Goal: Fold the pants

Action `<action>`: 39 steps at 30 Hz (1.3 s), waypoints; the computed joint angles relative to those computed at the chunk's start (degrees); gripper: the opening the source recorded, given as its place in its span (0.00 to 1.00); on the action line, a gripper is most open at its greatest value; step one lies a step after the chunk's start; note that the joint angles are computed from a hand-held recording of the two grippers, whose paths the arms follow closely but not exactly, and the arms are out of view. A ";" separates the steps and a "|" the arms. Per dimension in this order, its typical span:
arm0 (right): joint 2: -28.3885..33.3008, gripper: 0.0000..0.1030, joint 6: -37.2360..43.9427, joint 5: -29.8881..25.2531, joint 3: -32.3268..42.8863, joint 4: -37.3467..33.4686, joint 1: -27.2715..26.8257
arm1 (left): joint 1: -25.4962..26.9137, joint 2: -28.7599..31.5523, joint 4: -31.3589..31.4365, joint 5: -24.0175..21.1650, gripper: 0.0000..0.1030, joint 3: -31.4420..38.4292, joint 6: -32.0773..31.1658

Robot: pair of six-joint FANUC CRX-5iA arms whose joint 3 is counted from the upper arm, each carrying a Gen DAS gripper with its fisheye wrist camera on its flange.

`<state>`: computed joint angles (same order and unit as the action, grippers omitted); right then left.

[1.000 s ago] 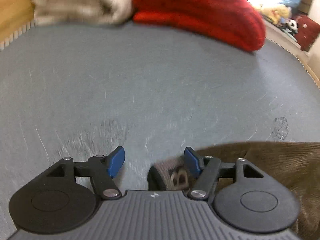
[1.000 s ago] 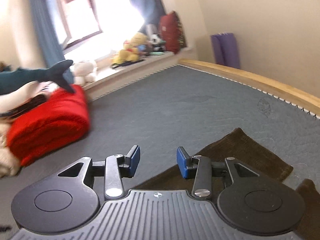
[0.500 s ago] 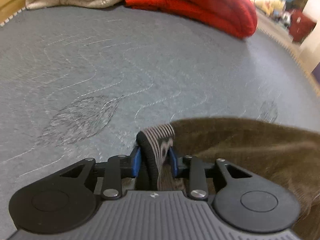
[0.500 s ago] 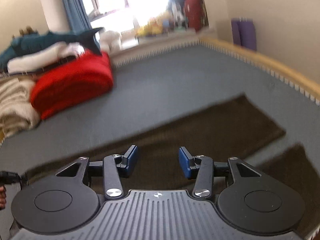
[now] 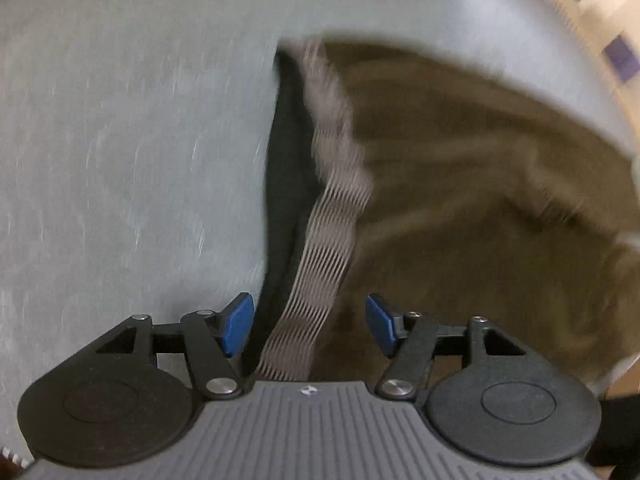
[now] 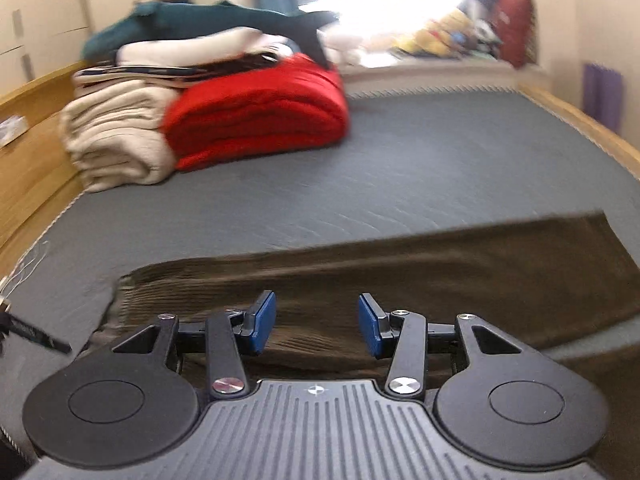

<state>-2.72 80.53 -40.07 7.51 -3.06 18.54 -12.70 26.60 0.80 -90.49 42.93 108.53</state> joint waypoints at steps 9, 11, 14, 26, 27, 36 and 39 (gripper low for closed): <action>-5.55 0.46 -3.06 8.26 -5.20 7.56 1.90 | 1.20 -2.58 1.82 1.38 0.61 -6.15 -3.49; -6.71 0.46 -0.92 9.87 -5.20 6.68 0.36 | 0.96 -2.32 1.78 1.11 0.56 -6.10 -5.47; -7.42 0.46 -1.45 10.33 -5.38 8.17 -2.18 | 0.55 -2.55 1.04 1.53 0.48 -6.80 -10.11; -5.75 0.46 -23.02 8.46 -10.65 22.76 -6.25 | -2.18 -5.82 -5.05 1.76 0.34 -7.86 -18.47; -5.39 0.46 -23.20 7.72 -10.35 22.94 -6.28 | -2.58 -5.70 -5.97 1.89 0.34 -6.99 -18.34; -4.56 0.46 -23.00 4.83 -9.07 19.89 -7.36 | -1.44 -8.45 2.08 9.69 0.36 -10.49 -21.38; -4.52 0.46 -22.51 4.30 -9.20 20.19 -7.10 | -3.72 -6.23 -0.38 5.49 0.36 -8.35 -27.24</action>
<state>-7.24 58.02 -35.77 -1.69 17.13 11.44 -16.43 20.37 0.42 -85.00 34.58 81.28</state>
